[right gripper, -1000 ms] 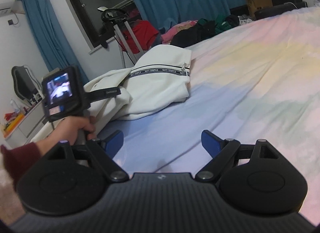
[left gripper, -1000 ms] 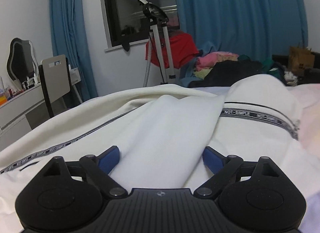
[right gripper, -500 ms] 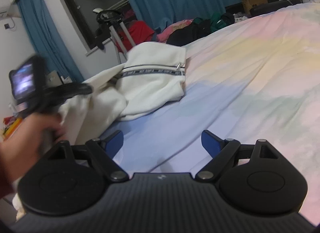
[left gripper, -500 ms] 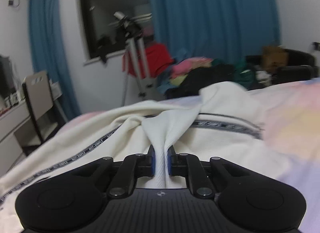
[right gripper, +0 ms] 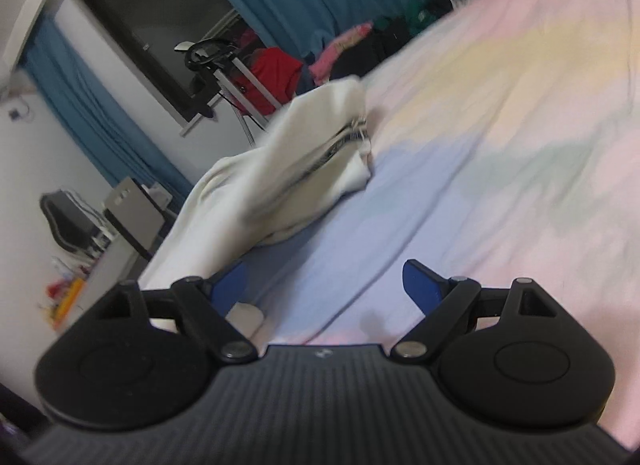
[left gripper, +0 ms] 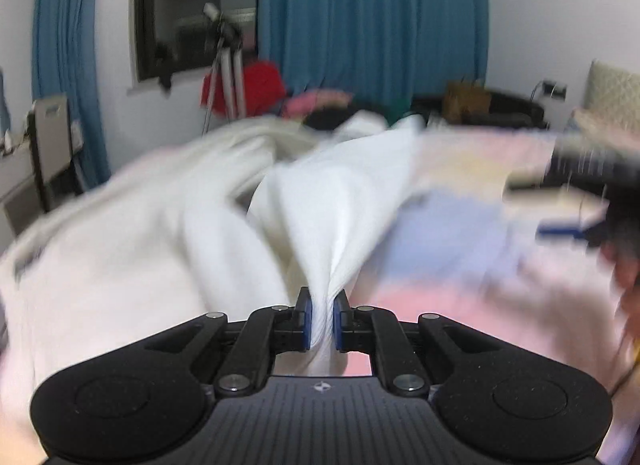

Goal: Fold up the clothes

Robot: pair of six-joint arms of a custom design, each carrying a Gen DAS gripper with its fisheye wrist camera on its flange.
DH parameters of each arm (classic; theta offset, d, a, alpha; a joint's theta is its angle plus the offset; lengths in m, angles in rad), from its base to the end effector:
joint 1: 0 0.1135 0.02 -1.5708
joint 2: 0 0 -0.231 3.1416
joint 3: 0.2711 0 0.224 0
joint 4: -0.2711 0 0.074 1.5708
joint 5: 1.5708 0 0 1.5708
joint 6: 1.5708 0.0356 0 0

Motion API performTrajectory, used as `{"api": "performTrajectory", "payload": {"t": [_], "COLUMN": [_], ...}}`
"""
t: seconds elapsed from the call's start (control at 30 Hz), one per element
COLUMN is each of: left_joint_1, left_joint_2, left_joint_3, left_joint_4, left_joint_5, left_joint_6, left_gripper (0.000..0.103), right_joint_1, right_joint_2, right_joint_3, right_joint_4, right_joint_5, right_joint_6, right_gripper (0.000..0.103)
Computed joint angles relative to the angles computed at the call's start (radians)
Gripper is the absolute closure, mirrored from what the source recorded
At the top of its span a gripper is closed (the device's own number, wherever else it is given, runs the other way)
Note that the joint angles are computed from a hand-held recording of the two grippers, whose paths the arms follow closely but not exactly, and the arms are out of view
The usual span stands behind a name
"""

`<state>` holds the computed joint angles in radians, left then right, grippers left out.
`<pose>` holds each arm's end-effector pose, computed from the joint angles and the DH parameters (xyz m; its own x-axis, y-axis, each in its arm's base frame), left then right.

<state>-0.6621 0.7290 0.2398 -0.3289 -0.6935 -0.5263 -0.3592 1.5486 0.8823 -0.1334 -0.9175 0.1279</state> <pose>0.1210 -0.0655 0.1449 -0.5621 -0.0516 -0.8255 -0.1784 0.9821 0.0600 0.2798 -0.0749 0.1896 -0.7047 0.3474 -0.6186 -0.2163 0.7252 0.6537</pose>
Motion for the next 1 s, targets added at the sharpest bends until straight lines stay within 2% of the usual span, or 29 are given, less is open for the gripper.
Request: {"api": "performTrajectory", "payload": {"t": [0.1,0.23,0.3,0.33,0.4,0.47,0.53,0.63,0.67,0.7,0.8,0.97,1.0], "left_joint_1": [0.028,0.076,0.064,0.067,0.058,0.073,0.071,0.119,0.137,0.170,0.239,0.330,0.347], "left_joint_2": [-0.120,-0.217,-0.242,-0.269,-0.274,-0.258,-0.227,-0.152,-0.113,-0.085,0.003,0.260,0.282], "left_joint_3": [-0.063,-0.078,-0.084,-0.093,-0.102,-0.108,-0.124,-0.154,-0.162,-0.172,-0.208,-0.214,-0.220], "left_joint_4": [-0.045,-0.058,-0.069,-0.083,-0.085,-0.058,-0.003,0.126,0.178,0.230,0.380,0.649,0.682], "left_joint_5": [0.024,0.065,0.061,0.065,0.063,0.076,0.078,0.129,0.147,0.183,0.257,0.356,0.374], "left_joint_6": [-0.064,-0.050,-0.071,-0.072,-0.090,-0.081,-0.074,-0.044,-0.037,-0.023,0.026,0.087,0.095], "left_gripper": [0.092,0.091,0.091,0.091,0.091,0.091,0.091,0.091,0.091,0.090,0.089,0.086,0.086], "right_joint_1": [-0.011,0.016,0.047,0.067,0.117,0.162,0.203,0.254,0.262,0.269,0.286,0.315,0.318], "right_joint_2": [0.019,0.023,0.054,0.083,0.156,0.241,0.338,0.525,0.591,0.658,0.827,1.033,1.060], "right_joint_3": [0.003,-0.056,-0.072,-0.068,-0.023,0.042,0.142,0.370,0.455,0.544,0.770,1.133,1.186], "right_joint_4": [-0.049,0.027,0.114,0.167,0.265,0.369,0.421,0.382,0.356,0.334,0.313,0.176,0.152], "right_joint_5": [-0.007,0.030,0.051,0.060,0.093,0.124,0.178,0.282,0.299,0.313,0.342,0.382,0.381], "right_joint_6": [0.024,0.098,0.177,0.233,0.344,0.423,0.465,0.456,0.459,0.474,0.536,0.525,0.519], "right_gripper": [0.016,0.015,0.015,0.021,0.026,0.026,0.026,0.026,0.028,0.033,0.037,0.054,0.065]}}
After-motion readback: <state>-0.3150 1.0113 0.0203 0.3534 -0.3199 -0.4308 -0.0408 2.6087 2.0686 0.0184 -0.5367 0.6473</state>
